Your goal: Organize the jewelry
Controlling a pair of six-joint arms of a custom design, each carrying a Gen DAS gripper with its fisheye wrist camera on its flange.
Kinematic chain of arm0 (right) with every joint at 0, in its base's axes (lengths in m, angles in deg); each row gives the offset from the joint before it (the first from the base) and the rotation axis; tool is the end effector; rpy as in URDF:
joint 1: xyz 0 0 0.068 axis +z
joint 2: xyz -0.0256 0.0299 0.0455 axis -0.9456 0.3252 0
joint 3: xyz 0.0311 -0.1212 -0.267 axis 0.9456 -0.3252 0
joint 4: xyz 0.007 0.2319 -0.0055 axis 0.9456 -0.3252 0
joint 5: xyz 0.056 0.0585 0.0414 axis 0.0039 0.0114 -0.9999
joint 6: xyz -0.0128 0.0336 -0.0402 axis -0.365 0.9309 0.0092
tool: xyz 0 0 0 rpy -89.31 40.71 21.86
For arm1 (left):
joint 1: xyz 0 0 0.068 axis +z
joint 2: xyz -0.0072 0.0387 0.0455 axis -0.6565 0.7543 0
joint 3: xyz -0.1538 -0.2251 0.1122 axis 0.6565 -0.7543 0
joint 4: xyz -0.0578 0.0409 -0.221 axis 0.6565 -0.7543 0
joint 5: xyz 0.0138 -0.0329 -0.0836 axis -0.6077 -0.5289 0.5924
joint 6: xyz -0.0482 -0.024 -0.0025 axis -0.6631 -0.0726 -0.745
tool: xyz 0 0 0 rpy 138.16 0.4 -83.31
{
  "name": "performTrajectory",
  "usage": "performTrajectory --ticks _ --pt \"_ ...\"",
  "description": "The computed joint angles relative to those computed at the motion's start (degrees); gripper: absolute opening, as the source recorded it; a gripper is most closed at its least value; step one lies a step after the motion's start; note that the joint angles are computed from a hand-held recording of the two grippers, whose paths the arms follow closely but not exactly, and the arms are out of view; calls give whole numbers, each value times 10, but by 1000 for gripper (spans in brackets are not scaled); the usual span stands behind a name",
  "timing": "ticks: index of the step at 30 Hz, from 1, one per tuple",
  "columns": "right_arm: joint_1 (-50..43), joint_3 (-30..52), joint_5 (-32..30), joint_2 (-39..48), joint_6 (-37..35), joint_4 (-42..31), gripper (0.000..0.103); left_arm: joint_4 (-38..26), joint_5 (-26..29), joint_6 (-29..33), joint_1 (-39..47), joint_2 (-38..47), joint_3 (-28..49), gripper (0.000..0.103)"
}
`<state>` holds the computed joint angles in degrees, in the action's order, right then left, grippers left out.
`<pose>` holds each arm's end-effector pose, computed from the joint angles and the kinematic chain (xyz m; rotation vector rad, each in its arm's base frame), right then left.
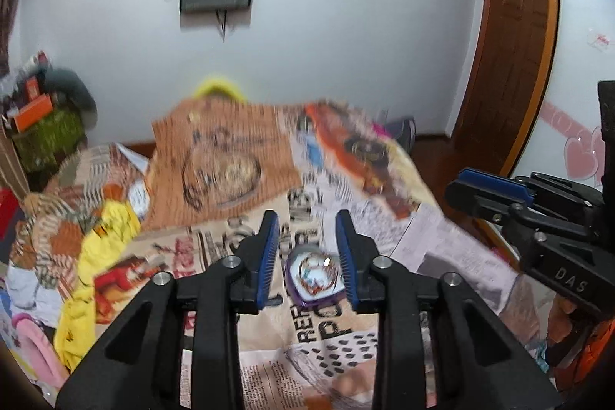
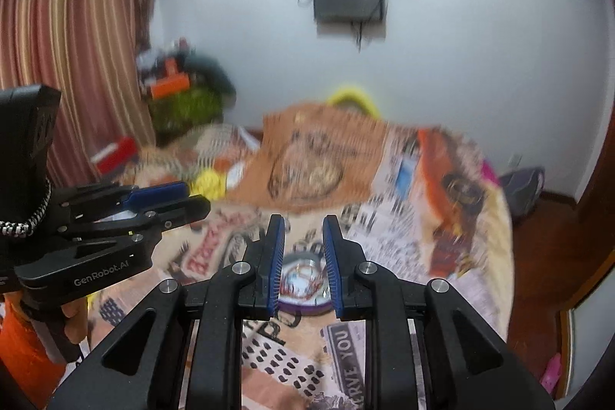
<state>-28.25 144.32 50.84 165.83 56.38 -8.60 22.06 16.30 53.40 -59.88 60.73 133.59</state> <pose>0.2650 0.2363 0.2580 -0.5262 2.0262 0.3460 0.2742 -0.0896 0.2604 0.1037 2.1185 -0.1857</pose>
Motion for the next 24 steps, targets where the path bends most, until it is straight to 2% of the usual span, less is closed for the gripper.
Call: performTrajectory --ticks 6,10,12,13,14,15,17,20,24 --pt "67 -91 103 -136 -2 70 18 -6 -99 -2 -74 -153 -42 42" --pt "131 -143 191 -200 -11 121 20 0 -201 -5 -154 -240 -74 51" --pt "158 -161 229 -214 -16 142 31 10 -257 2 -198 -268 -89 62" --pt "169 -169 245 -217 -20 155 45 19 -288 10 -223 -280 -99 67" --pt "185 -179 274 -218 -23 171 57 25 -312 15 -242 -287 -105 77" --pt "204 -190 310 -216 -27 195 62 32 -338 19 -262 -293 -113 88" --pt "220 -200 350 -206 -31 223 77 54 -378 28 -290 -299 -129 97" --pt "238 -204 400 -194 -24 238 88 63 -410 26 -307 -300 -141 98" --pt "245 -204 411 -199 -6 223 91 43 -403 4 -310 -313 -145 98"
